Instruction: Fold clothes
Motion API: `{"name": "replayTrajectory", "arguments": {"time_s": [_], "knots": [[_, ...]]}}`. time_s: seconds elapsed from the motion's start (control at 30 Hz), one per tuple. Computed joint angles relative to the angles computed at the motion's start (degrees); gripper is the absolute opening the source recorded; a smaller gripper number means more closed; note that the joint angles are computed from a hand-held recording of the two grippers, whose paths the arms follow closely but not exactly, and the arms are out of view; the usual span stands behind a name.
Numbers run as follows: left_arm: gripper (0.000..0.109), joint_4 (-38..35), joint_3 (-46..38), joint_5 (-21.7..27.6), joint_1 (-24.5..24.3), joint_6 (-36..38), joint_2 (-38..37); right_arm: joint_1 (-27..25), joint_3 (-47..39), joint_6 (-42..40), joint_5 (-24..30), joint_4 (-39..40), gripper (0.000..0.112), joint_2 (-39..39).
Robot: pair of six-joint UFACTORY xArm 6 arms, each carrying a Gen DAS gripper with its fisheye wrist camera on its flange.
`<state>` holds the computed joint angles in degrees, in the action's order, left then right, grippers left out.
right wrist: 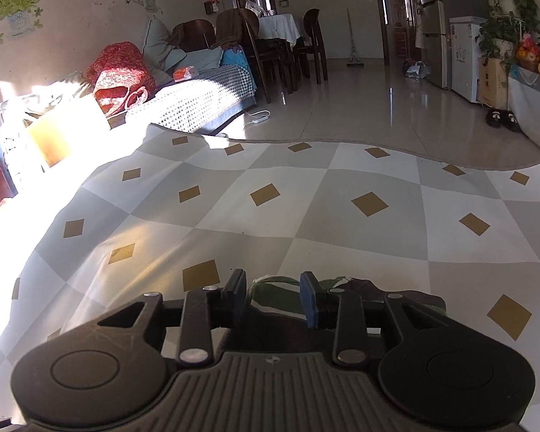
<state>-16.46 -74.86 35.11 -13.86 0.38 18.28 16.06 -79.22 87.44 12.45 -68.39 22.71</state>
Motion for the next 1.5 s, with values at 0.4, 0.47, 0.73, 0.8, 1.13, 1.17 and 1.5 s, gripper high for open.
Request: {"name": "replayTrajectory", "arguments": {"time_s": [0.4,0.47,0.73,0.8,1.13,1.17,1.5], "knots": [[0.103,-7.67,0.38,-1.72,-0.55,5.14,-1.23,0.81,8.82,-21.03,3.29,17.56,0.037,-6.36],[0.103,-7.81,0.93,-2.34,-1.20,6.39,-1.62,1.04,10.68,-22.97,4.13,19.76,0.037,-8.04],[0.103,-3.09,2.49,-3.61,-2.80,6.30,-1.98,2.34,18.91,-24.53,7.81,27.47,0.039,-15.73],[0.103,-1.80,3.21,-3.70,-3.04,6.38,-2.42,3.06,20.75,-25.70,8.74,29.36,0.039,-17.52],[0.103,-0.02,10.16,-4.70,-4.20,11.66,-8.06,7.43,28.20,-23.83,12.33,33.20,0.043,-25.14],[0.103,-0.19,11.03,-4.71,-4.31,12.38,-8.82,7.75,28.97,-22.91,12.27,33.18,0.043,-25.87],[0.103,0.12,20.23,-5.99,-5.50,14.09,-15.84,11.99,34.56,-12.91,16.52,29.81,0.047,-32.38]]}}
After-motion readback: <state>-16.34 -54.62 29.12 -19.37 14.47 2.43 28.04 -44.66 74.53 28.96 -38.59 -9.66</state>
